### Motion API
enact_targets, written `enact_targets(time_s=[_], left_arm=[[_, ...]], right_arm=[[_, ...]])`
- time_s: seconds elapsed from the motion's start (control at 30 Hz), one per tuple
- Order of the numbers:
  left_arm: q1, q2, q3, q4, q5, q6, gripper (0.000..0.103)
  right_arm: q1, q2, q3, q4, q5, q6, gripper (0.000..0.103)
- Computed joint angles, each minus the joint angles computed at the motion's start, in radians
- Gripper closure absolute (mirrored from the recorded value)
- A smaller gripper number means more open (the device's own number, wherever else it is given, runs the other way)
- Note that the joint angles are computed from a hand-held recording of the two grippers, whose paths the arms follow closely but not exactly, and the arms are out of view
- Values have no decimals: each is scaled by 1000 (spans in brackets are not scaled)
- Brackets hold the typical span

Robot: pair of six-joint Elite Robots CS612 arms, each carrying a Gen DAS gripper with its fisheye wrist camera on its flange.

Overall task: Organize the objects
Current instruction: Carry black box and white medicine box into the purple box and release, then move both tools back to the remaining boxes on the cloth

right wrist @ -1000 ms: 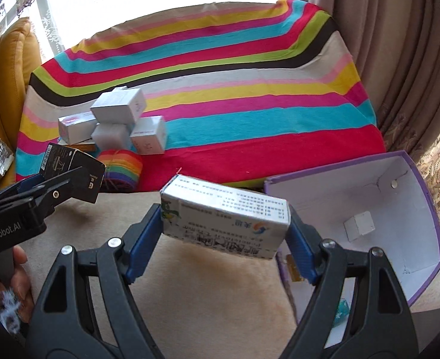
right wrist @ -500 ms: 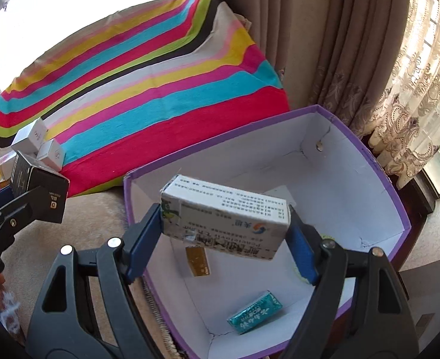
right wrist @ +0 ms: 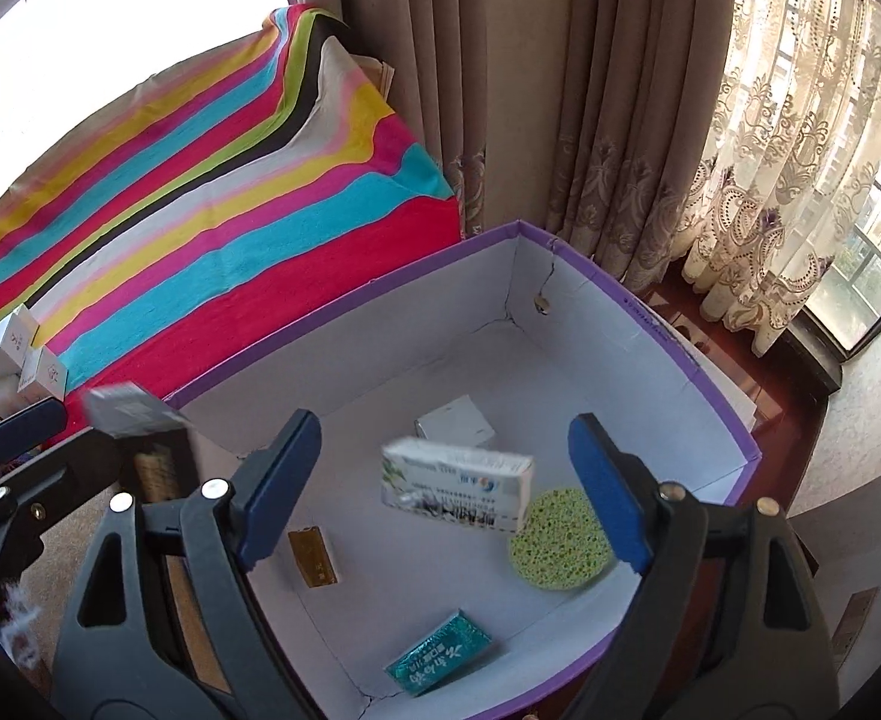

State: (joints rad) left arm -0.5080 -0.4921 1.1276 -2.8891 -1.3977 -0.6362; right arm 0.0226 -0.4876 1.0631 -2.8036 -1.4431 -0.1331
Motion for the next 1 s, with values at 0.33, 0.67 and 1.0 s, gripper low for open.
enact_targets(time_s=[0.33,0.67,1.0], left_arm=[[-11,-53,89,-26,182,-85,12],[22,-142,305,-199,129,-232,12],[34,-242,502,-194,241,-385,12]], right_arm=[[18,-9,22,-96,-27,-29,6],[30,-36,75,-135,235,-132,4],[75,-54,69,100,355,-292,4]])
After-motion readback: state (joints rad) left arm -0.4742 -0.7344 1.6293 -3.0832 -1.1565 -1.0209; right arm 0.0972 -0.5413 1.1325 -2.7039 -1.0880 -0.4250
